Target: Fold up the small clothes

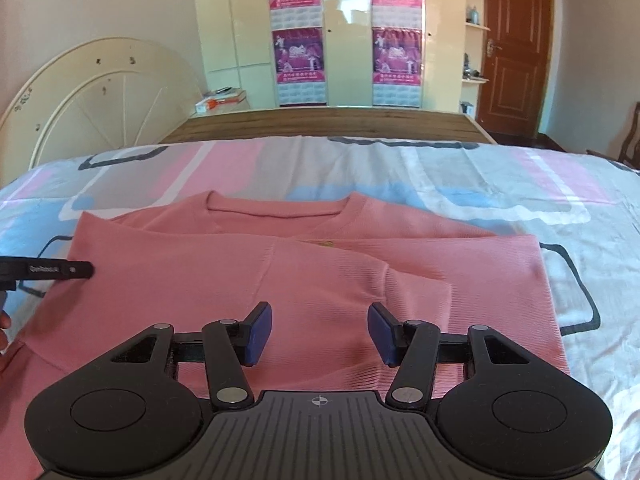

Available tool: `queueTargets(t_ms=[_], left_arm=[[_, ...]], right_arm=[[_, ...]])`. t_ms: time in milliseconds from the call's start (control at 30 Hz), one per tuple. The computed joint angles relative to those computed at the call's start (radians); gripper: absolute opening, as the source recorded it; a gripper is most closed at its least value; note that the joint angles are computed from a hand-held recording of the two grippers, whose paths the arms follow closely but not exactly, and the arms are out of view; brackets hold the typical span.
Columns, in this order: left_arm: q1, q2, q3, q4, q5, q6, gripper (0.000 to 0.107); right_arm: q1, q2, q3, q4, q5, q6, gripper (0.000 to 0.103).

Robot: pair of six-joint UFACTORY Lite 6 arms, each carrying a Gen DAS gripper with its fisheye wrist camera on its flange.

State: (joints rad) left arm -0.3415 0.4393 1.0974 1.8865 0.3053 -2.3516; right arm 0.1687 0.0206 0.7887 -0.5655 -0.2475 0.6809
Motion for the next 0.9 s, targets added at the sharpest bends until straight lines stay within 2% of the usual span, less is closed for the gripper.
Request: queueTargets(t_ms=[33, 67, 167, 300, 400, 467, 567, 700, 900], left_arm=[[0.0, 0.008, 0.018, -0.035, -0.003, 0.032, 0.029], [-0.004, 0.023, 0.044, -0.052, -0.005, 0.061, 0.036], [-0.017, 0.097, 0.144, -0.16, 0.017, 0.214, 0.04], [0.026, 0.139, 0.196, -0.175, 0.0, 0.172, 0.036], [0.015, 0.123, 0.204, -0.333, 0.007, 0.314, 0.035], [-0.007, 0.081, 0.169, -0.388, 0.017, 0.364, 0.041], [-0.065, -0.025, 0.058, -0.368, 0.023, 0.326, 0.048], [-0.209, -0.16, -0.086, -0.382, 0.056, 0.277, 0.062], [-0.474, -0.196, -0.148, -0.495, 0.127, 0.272, 0.063]], right_arm=[[-0.009, 0.005, 0.003, -0.016, -0.004, 0.016, 0.054], [-0.016, 0.011, 0.006, -0.035, -0.008, 0.032, 0.054], [-0.019, 0.043, 0.03, -0.045, -0.004, 0.028, 0.054], [-0.027, 0.135, 0.094, -0.023, 0.048, 0.004, 0.054], [-0.078, 0.161, 0.078, -0.034, 0.014, 0.009, 0.054], [-0.092, 0.121, 0.062, -0.132, 0.03, 0.103, 0.054], [-0.124, 0.024, -0.006, -0.278, -0.006, 0.248, 0.054], [-0.107, -0.132, -0.122, -0.362, -0.014, 0.303, 0.054], [-0.036, -0.302, -0.248, -0.685, -0.024, 0.66, 0.054]])
